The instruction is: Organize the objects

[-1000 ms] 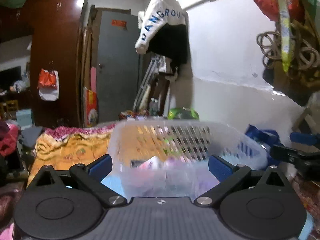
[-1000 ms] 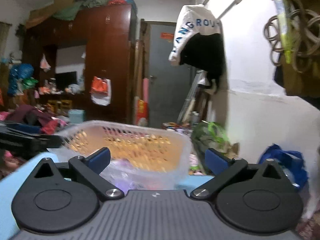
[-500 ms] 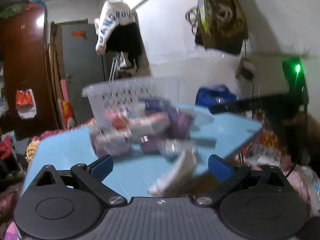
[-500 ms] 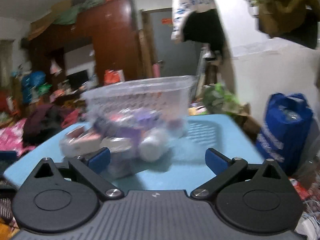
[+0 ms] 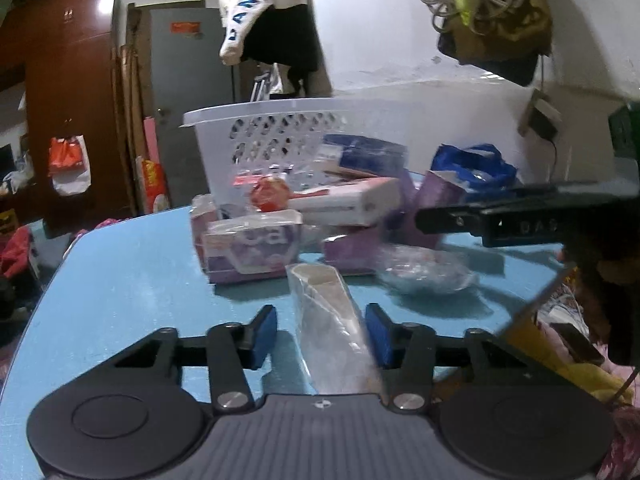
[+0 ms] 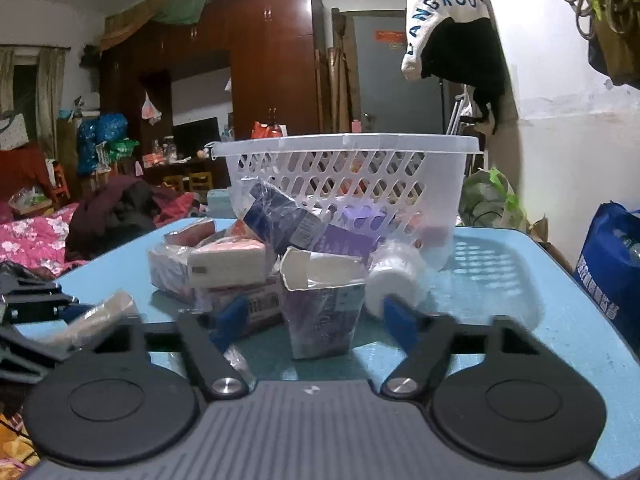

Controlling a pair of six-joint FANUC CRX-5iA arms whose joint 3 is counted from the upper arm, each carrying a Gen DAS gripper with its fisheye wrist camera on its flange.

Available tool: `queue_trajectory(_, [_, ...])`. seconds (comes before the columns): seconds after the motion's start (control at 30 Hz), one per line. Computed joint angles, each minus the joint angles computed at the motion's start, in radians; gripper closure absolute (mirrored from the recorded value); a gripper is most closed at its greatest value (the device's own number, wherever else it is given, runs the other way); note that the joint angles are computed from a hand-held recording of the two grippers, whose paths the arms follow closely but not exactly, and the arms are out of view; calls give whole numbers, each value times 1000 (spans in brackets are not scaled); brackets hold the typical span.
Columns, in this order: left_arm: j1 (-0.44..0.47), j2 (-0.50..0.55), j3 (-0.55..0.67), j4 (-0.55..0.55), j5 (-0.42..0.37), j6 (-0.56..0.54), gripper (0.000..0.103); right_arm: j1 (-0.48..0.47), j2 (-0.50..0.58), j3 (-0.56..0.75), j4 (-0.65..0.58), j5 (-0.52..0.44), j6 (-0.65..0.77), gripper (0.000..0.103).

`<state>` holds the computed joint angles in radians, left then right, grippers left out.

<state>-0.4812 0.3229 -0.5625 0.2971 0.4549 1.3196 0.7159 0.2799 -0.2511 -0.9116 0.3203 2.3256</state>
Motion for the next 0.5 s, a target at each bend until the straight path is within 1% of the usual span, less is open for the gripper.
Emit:
queue_trajectory(0.03, [3, 0, -3, -5, 8, 8, 61, 1, 3, -2, 2, -2, -7, 58])
queue_trajectory(0.07, [4, 2, -5, -8, 16, 13, 64, 9, 2, -21, 46, 15, -67, 58])
queue_trajectory(0.1, [6, 2, -8, -18, 25, 22, 65, 16, -1, -39, 86, 30, -122, 58])
queue_trajectory(0.13, [3, 4, -16, -13, 47, 21, 65, 21, -4, -51, 96, 44, -138, 58])
queue_trajectory(0.23, [-7, 14, -31, -2, 110, 15, 66, 32, -16, -70, 64, 88, -105, 58])
queue_trajectory(0.3, [-11, 14, -44, -13, 161, 34, 66, 32, -26, -85, 76, 101, -124, 58])
queue_trajectory(0.37, [-14, 10, -57, -21, 205, 45, 66, 33, -35, -94, 67, 122, -114, 58])
queue_trajectory(0.43, [-15, 4, -67, -27, 232, 54, 66, 34, -41, -99, 52, 142, -93, 58])
queue_trajectory(0.5, [-12, -4, -72, -35, 240, 64, 66, 30, -47, -103, 53, 149, -99, 58])
